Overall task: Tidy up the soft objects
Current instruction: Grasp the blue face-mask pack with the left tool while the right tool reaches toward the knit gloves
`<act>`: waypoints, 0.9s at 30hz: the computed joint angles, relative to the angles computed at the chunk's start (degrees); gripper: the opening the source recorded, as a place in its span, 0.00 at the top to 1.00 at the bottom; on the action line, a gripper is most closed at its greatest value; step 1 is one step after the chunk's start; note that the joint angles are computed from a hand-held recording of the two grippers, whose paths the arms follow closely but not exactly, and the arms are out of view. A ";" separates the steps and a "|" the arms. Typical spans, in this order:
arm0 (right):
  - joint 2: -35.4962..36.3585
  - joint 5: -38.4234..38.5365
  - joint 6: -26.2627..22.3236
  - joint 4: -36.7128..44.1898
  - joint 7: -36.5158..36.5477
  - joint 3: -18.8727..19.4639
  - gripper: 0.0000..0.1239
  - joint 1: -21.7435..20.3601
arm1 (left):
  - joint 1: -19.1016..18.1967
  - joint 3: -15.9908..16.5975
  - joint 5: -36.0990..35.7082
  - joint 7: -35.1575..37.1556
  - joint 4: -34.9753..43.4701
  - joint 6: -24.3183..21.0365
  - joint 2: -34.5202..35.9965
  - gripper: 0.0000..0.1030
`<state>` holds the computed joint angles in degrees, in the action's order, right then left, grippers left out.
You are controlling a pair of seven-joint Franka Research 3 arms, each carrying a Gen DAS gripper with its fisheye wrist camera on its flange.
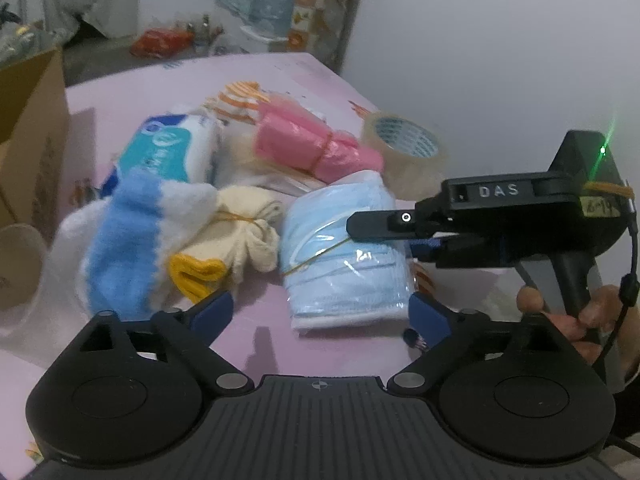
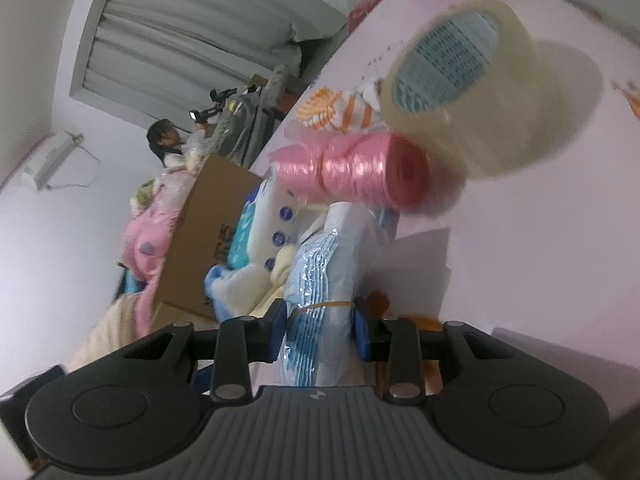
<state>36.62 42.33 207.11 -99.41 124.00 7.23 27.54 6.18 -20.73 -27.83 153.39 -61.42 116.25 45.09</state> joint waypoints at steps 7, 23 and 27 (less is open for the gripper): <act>2.74 -20.98 -0.12 -0.76 13.70 12.25 0.84 -12.07 | -1.00 1.58 2.72 -2.39 0.01 -1.44 -0.29 0.03; 10.79 -41.58 -14.57 9.74 12.79 28.79 0.84 -25.81 | 1.25 2.09 5.61 -1.26 -3.62 2.55 -2.20 0.03; 12.45 -41.14 -18.05 11.32 8.70 33.64 0.83 -29.09 | 1.00 2.49 5.98 -1.37 -3.25 3.72 -1.68 0.07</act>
<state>49.08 1.19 189.06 -88.08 132.70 40.87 -1.55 7.18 -18.23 -21.85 152.02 -64.68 119.97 43.41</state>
